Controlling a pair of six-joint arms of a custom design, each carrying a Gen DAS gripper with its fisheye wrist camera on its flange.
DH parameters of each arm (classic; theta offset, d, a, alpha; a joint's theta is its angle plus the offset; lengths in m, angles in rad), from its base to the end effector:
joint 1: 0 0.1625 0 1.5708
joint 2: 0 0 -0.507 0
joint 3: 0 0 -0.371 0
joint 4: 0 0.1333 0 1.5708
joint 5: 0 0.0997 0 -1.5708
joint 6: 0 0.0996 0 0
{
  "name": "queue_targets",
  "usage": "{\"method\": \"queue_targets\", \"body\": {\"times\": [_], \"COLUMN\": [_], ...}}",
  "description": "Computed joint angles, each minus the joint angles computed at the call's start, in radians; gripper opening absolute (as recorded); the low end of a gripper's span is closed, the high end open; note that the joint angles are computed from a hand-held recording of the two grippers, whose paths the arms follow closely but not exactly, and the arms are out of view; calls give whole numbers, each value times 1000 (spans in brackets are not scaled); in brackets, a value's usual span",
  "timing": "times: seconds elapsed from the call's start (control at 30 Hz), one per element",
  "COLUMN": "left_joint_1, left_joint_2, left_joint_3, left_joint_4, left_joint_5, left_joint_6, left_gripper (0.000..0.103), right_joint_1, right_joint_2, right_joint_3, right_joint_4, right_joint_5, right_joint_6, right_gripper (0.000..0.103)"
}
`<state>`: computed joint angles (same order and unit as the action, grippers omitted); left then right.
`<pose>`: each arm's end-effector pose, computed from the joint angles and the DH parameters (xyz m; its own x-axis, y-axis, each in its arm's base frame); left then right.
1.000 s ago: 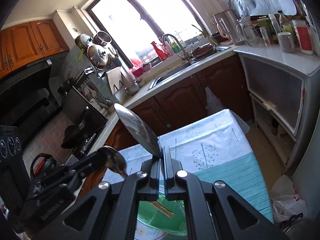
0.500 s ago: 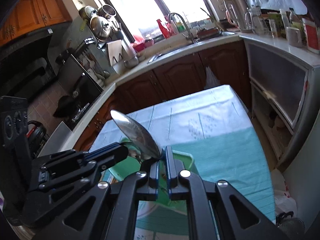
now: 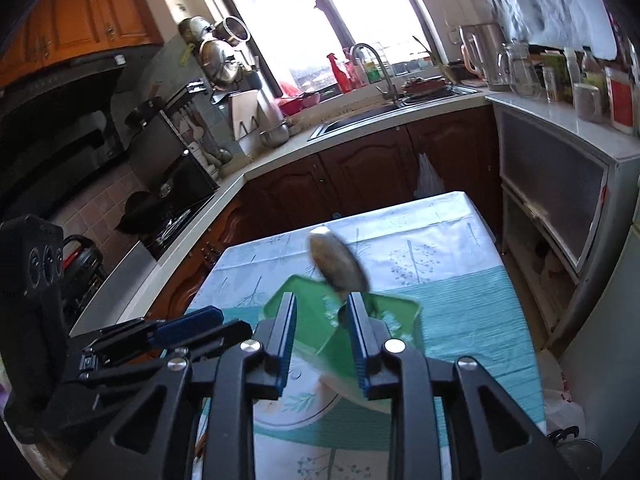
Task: Organize utensils
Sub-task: 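Carry both spoons over the green holder and open both tools to drop them, then lower the right tool onto the silver fork and close on it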
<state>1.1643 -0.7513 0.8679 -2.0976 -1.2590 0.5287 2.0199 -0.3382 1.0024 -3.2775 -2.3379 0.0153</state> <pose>-0.1928 -0.8623 0.4182 -0.6137 0.6528 -0.4441 0.7785 0.5942 -0.2024 0.4410 -0.7672 0.1520 -0.9120 0.2344 0.3366 -0.2049 0.4505 -0.8689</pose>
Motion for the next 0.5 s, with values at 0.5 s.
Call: {"method": "queue_targets", "body": {"times": [0.5], "left_joint_1": [100], "left_joint_2": [-103], "left_joint_3": [91], "left_joint_4": [-83], "left_joint_5": [76], "left_joint_6": [20], "left_gripper": [32], "right_joint_1": [53], "right_joint_2": [56], "right_joint_3": [-32], "right_joint_4": [224], "right_joint_5": [-17], "right_joint_6": [97], "right_gripper": [26]}}
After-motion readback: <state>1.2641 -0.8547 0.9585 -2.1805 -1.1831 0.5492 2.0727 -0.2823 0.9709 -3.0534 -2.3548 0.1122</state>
